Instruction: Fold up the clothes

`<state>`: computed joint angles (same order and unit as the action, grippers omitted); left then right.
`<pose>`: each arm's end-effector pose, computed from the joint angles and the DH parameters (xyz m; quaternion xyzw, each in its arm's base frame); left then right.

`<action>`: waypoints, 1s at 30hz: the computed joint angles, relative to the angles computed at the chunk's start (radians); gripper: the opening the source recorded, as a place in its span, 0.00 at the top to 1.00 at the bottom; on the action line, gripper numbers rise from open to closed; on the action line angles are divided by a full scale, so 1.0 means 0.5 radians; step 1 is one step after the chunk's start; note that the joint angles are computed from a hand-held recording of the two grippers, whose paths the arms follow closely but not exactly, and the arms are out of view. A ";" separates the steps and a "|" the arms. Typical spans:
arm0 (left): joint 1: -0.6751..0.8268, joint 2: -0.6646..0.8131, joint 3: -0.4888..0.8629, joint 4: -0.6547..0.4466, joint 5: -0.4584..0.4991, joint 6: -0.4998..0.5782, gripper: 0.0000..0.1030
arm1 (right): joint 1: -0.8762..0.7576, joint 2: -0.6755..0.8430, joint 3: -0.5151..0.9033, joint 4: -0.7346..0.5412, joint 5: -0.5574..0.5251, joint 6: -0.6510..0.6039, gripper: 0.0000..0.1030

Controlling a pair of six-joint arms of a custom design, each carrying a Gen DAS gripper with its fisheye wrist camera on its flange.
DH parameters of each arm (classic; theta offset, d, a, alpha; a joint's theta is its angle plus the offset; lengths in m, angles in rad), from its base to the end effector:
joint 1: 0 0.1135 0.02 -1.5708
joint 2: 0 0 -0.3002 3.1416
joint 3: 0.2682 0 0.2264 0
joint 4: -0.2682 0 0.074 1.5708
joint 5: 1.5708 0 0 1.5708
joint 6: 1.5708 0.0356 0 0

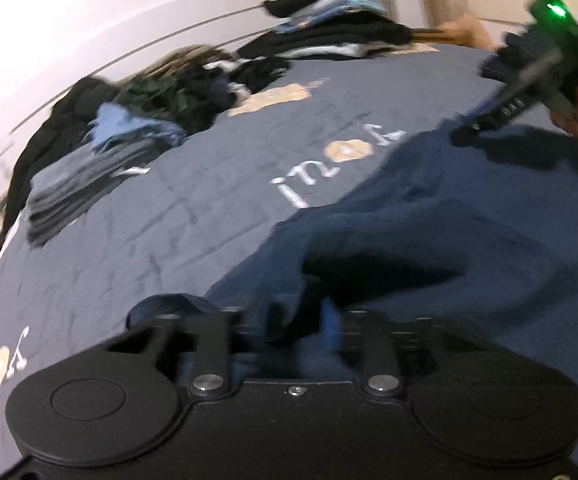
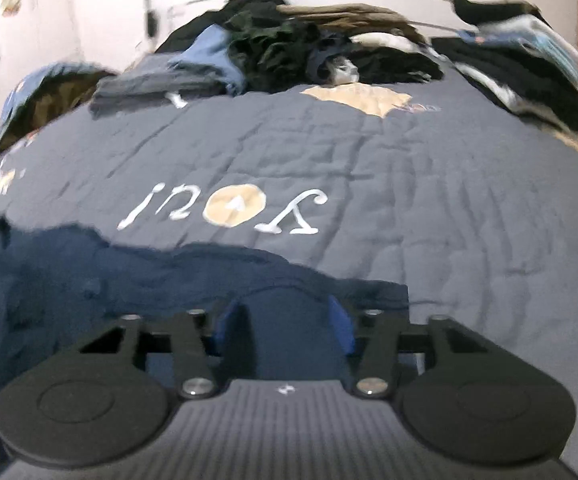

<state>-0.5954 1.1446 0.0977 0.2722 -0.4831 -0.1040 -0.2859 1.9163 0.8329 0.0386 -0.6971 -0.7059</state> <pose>0.1189 -0.0606 0.1540 0.1278 0.8907 0.0782 0.4291 0.3209 -0.0705 0.1436 -0.2760 0.8691 0.1738 0.3718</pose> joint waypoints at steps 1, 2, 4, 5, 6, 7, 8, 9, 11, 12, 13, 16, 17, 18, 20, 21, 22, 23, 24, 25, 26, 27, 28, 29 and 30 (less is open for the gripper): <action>0.053 -0.030 0.004 -0.001 0.042 0.014 0.92 | -0.005 0.017 0.015 -0.001 -0.011 0.031 0.91; 0.106 -0.060 0.010 -0.005 0.086 0.026 0.93 | -0.015 0.031 0.043 -0.036 -0.035 0.039 0.95; 0.172 -0.076 0.037 -0.003 0.118 0.083 0.98 | -0.041 0.042 0.087 -0.093 -0.094 0.067 0.96; 0.186 -0.067 0.056 -0.002 0.100 0.113 0.98 | -0.054 0.044 0.105 -0.106 -0.131 0.112 0.97; 0.200 -0.059 0.087 -0.017 0.071 0.147 0.98 | -0.066 0.034 0.105 -0.087 -0.165 0.166 0.97; 0.238 -0.083 0.123 -0.059 0.076 0.178 0.98 | -0.078 0.013 0.089 -0.037 -0.197 0.231 0.97; 0.280 -0.111 0.158 -0.105 0.090 0.207 0.98 | -0.085 -0.008 0.076 0.019 -0.221 0.292 0.98; 0.322 -0.136 0.194 -0.147 0.104 0.236 0.99 | -0.092 -0.031 0.061 0.082 -0.237 0.351 0.98; 0.386 -0.124 0.247 -0.193 0.108 0.317 0.99 | -0.117 -0.061 0.048 0.185 -0.278 0.476 0.98; 0.411 -0.095 0.270 -0.202 0.095 0.365 0.99 | -0.122 -0.064 0.034 0.260 -0.278 0.521 0.98; 0.452 -0.037 0.282 -0.182 0.100 0.387 0.99 | -0.119 -0.058 0.006 0.363 -0.259 0.554 0.98; 0.556 0.254 0.311 -0.073 0.114 0.381 0.87 | -0.082 0.026 0.016 0.437 -0.179 0.568 0.96; 0.566 0.340 0.316 -0.044 0.095 0.379 0.80 | -0.070 0.062 0.044 0.389 -0.166 0.540 0.95; 0.586 0.355 0.313 -0.050 0.108 0.365 0.68 | -0.062 0.084 0.068 0.339 -0.144 0.517 0.93; 0.650 0.160 0.223 -0.061 0.145 0.275 0.57 | -0.057 0.082 0.159 0.126 -0.084 0.447 0.87; 0.710 -0.008 0.184 -0.131 0.187 0.212 0.53 | -0.075 0.067 0.190 0.057 -0.110 0.421 0.84; 0.782 -0.185 0.157 -0.221 0.237 0.155 0.52 | -0.102 0.049 0.214 0.011 -0.154 0.405 0.75; 0.868 -0.369 0.143 -0.330 0.299 0.104 0.52 | -0.129 0.034 0.243 -0.034 -0.192 0.404 0.64; 0.975 -0.557 0.141 -0.454 0.378 0.062 0.52 | -0.156 0.021 0.276 -0.077 -0.226 0.416 0.60; 1.076 -0.690 0.133 -0.545 0.435 -0.007 0.52 | -0.182 0.010 0.310 -0.119 -0.259 0.429 0.57; 1.189 -0.810 0.127 -0.631 0.498 -0.075 0.52 | -0.203 0.008 0.338 -0.147 -0.272 0.427 0.57; 1.328 -0.925 0.127 -0.720 0.583 -0.131 0.52 | -0.220 0.013 0.363 -0.163 -0.269 0.412 0.56; 1.399 -0.980 0.122 -0.779 0.613 -0.176 0.52 | -0.230 0.026 0.378 -0.159 -0.236 0.395 0.56; 1.448 -0.994 0.122 -0.811 0.641 -0.185 0.52 | -0.235 0.045 0.387 -0.139 -0.178 0.378 0.56; 1.460 -0.994 0.105 -0.805 0.649 -0.213 0.52 | -0.240 0.069 0.392 -0.117 -0.128 0.363 0.56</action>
<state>0.1348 0.6474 0.1501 -0.1305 -0.1586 -0.2106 -0.4057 1.9509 1.0290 -0.0197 -0.7611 -0.5245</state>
